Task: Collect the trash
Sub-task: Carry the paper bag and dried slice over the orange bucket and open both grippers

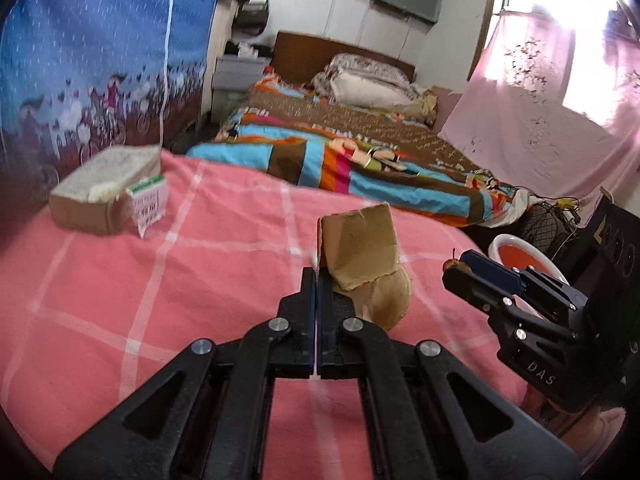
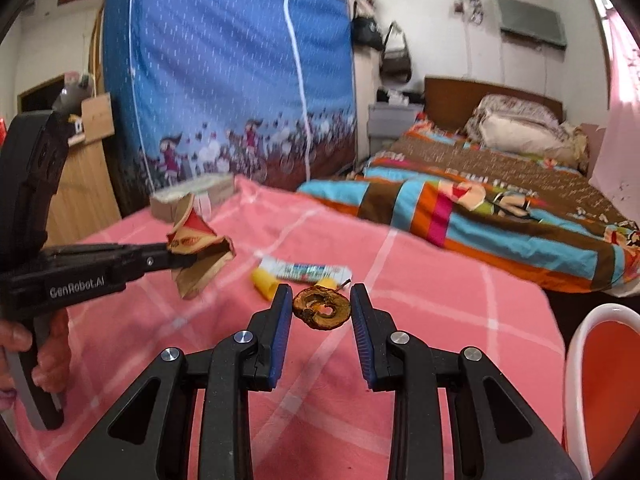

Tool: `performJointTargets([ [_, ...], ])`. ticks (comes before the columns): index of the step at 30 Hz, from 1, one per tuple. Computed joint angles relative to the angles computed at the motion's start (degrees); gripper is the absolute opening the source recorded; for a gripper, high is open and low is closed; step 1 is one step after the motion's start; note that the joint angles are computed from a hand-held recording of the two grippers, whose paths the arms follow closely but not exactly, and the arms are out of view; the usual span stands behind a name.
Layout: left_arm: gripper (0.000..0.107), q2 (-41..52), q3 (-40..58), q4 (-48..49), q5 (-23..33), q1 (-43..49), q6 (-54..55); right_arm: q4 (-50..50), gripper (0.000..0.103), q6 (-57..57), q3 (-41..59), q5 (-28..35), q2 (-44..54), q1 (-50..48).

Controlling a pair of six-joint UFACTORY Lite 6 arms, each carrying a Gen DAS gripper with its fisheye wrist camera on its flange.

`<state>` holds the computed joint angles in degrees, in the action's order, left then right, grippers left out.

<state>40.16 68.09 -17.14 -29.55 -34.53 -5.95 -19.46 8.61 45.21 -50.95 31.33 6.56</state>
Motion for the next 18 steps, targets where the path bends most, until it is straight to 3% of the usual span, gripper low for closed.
performJointTargets([
  [7, 0.002, -2.3, -1.1, -6.3, -5.6, -4.8, 6.2, 2.9, 0.028, -1.8, -8.6, -11.9, -5.5, -3.7],
  [18, 0.003, 2.3, 10.0, -12.7, -6.5, -12.6, 14.4, 0.6, 0.028, -0.7, -18.1, -22.4, -14.2, -15.9],
])
